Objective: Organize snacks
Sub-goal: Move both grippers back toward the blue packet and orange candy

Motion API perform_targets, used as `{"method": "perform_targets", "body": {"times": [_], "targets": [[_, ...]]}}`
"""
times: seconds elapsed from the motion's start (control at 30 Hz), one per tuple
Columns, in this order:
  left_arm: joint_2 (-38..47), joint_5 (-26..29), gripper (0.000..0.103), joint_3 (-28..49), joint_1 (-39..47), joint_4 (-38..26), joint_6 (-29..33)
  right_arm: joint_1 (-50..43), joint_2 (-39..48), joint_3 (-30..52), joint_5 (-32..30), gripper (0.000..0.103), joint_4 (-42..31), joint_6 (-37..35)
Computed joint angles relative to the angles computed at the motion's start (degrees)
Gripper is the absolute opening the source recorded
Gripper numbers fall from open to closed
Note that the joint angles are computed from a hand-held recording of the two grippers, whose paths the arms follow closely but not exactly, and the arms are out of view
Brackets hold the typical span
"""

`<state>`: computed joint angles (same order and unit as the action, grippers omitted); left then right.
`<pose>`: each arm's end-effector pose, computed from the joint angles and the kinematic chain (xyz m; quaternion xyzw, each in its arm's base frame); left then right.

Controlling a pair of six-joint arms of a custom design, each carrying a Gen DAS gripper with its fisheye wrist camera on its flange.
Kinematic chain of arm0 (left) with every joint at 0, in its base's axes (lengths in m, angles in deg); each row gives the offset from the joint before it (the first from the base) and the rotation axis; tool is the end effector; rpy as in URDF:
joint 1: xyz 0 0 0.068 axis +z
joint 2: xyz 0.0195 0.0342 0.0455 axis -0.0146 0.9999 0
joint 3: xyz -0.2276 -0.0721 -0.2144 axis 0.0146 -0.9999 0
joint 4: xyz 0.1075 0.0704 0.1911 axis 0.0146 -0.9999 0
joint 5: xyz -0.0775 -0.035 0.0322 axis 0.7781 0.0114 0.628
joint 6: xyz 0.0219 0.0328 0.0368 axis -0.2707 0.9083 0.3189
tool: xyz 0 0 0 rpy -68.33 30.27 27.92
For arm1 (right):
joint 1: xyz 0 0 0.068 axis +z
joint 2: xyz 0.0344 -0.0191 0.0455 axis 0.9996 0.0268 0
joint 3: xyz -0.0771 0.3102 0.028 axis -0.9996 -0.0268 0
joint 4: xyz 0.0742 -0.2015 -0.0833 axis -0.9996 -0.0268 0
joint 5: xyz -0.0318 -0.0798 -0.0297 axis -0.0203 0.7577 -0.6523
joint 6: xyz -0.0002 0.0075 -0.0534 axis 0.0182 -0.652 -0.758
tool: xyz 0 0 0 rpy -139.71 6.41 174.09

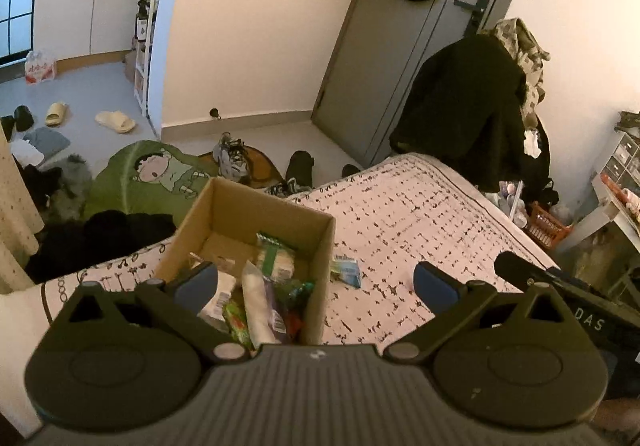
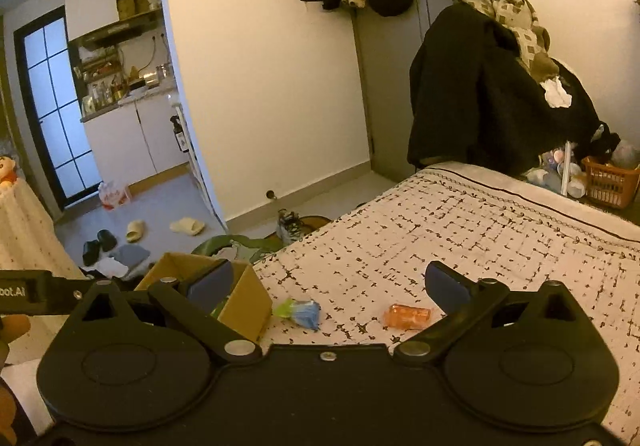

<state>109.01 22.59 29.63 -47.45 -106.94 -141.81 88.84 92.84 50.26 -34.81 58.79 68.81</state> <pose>0.1232 -0.0947 0.2438 -0.2684 0.8573 -0.0293 0.4383 0.2432 0.0219 0.1685 -0.2279 0.8198 0.2185 0.4778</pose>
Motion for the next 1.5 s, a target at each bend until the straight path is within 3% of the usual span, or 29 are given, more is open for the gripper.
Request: {"method": "perform_targets", "body": {"times": [0.27, 0.6, 1.07, 1.17, 1.23, 1.3, 1.5], "targets": [[8.13, -0.09, 0.103, 1.18, -2.57, 5.23, -0.05, -3.6, 1.72, 5.66, -0.77, 0.103, -11.58, -3.42], [17.94, 1.63, 0.1, 0.47, -2.22, 17.69, 2.52, -7.06, 6.81, 11.23, 0.31, 0.094, -18.09, -5.51], [32.18, -1.68, 0.092, -0.83, -3.8, 33.79, 1.66, -8.51, 14.28, 16.92, -2.03, 0.084, -20.33, -8.29], [35.39, -0.84, 0.084, -0.34, -1.75, 36.52, 1.93, -8.26, 17.06, 18.92, -1.96, 0.077, -20.94, -9.47], [37.57, -0.54, 0.074, 0.21, 0.07, 37.85, 1.5, -8.17, 18.94, 19.86, -2.27, 0.075, -20.03, -9.83], [39.44, 0.45, 0.071, 0.46, 2.3, 40.3, 1.36, -7.75, 20.65, 20.46, -2.29, 0.075, -18.48, -10.26], [45.06, -0.99, 0.07, 5.89, 6.12, 37.92, -1.33, -6.37, 24.42, 22.36, -0.62, 0.075, -16.6, -17.89]]}}
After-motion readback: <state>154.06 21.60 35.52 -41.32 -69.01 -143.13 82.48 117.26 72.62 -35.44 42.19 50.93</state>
